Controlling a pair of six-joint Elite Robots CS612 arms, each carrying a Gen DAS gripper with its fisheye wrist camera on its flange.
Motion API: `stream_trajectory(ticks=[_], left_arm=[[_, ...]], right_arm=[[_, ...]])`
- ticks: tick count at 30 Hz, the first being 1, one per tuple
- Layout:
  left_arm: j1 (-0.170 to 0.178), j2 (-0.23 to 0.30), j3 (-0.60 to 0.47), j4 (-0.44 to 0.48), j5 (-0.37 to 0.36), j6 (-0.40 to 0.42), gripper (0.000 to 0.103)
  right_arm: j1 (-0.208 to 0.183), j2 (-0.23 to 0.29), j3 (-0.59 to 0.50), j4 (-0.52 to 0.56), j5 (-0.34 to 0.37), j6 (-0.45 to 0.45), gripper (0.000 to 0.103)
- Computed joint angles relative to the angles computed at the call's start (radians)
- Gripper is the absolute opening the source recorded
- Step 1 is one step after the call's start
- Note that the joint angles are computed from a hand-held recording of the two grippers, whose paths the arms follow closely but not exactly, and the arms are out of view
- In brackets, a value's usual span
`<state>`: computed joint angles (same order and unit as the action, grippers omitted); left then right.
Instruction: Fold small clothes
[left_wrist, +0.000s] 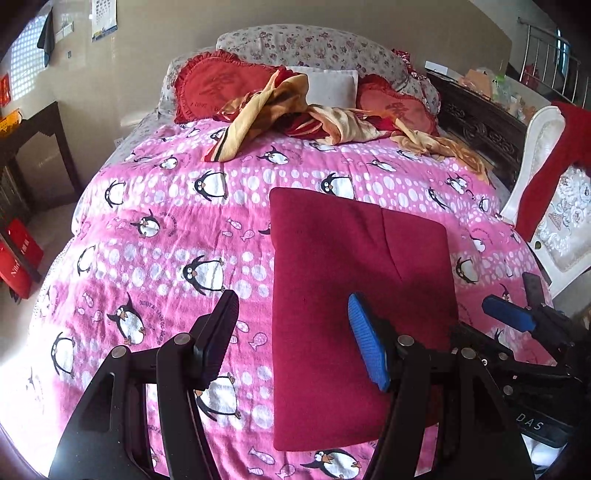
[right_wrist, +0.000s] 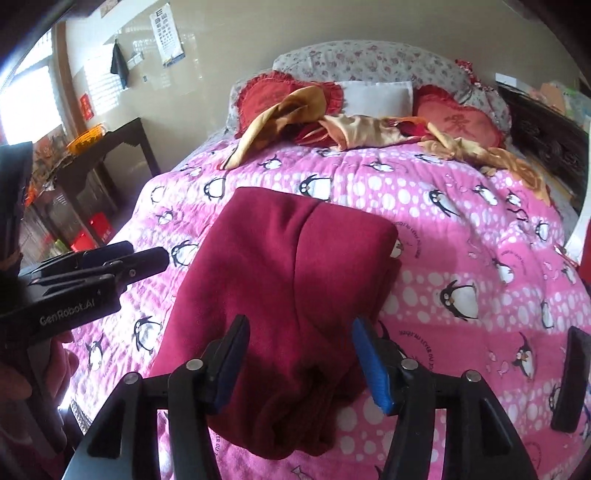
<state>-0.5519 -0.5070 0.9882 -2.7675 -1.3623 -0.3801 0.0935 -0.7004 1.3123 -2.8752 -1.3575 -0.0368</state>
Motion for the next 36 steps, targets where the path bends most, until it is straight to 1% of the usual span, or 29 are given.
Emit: stream_trajectory(ticks=[2,6,12,16,22,36], left_arm=[[0.0,-0.004,0.008,-0.006,-0.001,-0.003,0.062],[-0.003,-0.012,0.024,-0.021,0.007,-0.006,0.062],[-0.004,-0.014,0.029,-0.012,0.003,-0.016,0.062],[-0.005,-0.012,0.025,-0.003,0.005,-0.014,0.062],[-0.005,-0.01,0.024,0.0,0.004,-0.021,0.062],[-0.001,0.002,0.008,0.022,-0.001,-0.031,0.062]], right_arm=[[0.001,-0.003,0.002,-0.005,-0.003,0.016,0.06],[0.006,-0.006,0.005,-0.011,-0.03,0.035,0.063],[0.012,-0.009,0.004,-0.009,-0.064,0.056,0.068],[0.012,-0.009,0.004,-0.017,-0.069,0.068,0.069],[0.012,-0.005,-0.007,0.005,-0.084,0.079,0.07],[0.017,0.009,-0.03,0.04,-0.081,0.077,0.07]])
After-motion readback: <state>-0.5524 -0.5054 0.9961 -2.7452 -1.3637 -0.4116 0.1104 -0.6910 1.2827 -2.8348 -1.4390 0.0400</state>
